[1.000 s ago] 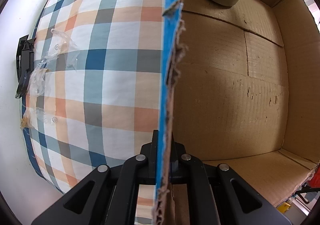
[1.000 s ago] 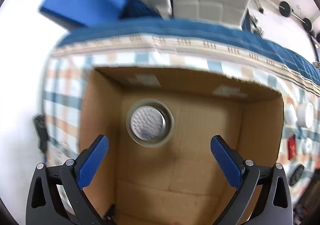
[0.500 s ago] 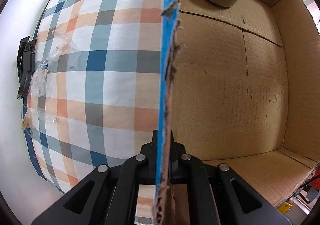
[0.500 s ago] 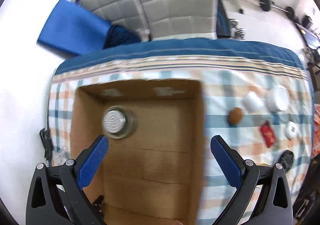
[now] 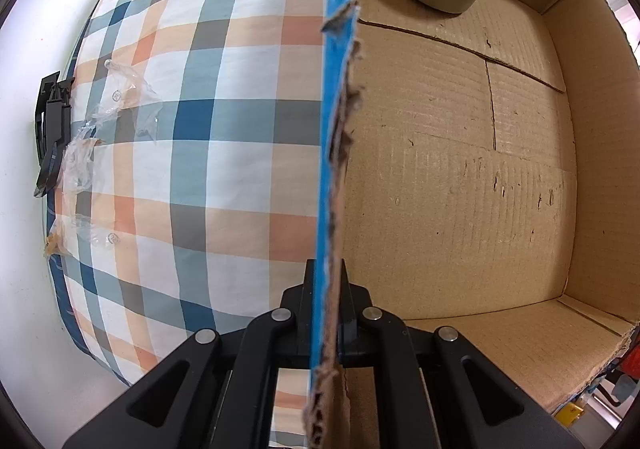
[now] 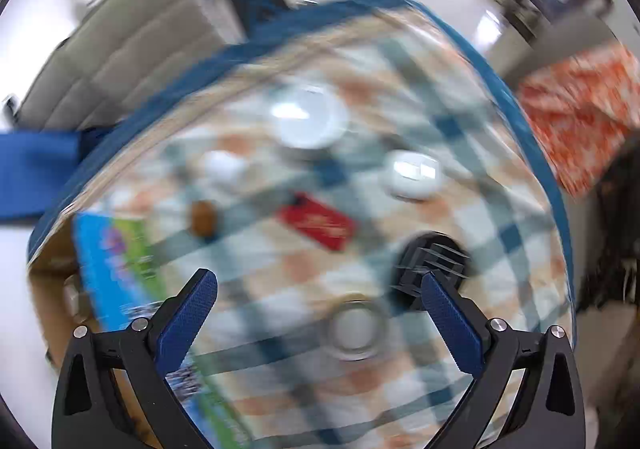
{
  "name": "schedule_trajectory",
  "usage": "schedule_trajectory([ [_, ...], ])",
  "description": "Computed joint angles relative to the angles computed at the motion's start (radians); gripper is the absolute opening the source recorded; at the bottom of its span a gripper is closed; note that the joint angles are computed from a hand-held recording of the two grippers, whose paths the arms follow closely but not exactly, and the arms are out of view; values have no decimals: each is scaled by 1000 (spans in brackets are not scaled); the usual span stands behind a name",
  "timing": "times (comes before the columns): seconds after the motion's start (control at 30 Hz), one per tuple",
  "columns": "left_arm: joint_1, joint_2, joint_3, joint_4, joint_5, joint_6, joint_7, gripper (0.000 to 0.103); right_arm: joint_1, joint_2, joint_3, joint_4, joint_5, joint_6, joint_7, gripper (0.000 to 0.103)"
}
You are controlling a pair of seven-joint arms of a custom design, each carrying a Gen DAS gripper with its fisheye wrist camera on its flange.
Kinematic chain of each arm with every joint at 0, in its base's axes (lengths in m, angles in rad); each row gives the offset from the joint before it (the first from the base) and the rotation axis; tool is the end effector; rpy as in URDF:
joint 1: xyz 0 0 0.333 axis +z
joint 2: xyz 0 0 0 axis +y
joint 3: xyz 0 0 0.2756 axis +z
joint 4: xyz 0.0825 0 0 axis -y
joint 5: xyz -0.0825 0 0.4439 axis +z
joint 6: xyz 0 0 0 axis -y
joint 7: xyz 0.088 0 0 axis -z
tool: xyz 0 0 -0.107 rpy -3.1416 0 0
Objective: Organize rigid objects
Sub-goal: 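Move the right tool back toward the black round tin, then grasp the black 'Blank ME' tin with the right tool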
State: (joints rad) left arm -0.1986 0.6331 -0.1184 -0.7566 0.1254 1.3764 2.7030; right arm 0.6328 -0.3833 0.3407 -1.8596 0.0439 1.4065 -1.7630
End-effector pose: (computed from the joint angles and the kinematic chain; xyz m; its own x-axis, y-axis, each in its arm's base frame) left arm 0.7144 -0.1838 0.5611 -0.9860 -0.1665 -0.0135 -0.1670 0.9846 0.0526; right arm 0.2535 0.4257 0.6179 -0.9091 0.4117 -0.0628 0.4163 0.9033 -0.1037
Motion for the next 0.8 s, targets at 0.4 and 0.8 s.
schedule_trajectory([
  [0.4, 3, -50, -3, -79, 5, 35, 3, 4, 97, -192, 62, -393, 156, 380, 299, 103],
  [0.8, 13, -92, -8, -148, 1, 66, 1, 4, 157, -199, 39, -475, 166, 493, 353, 78],
])
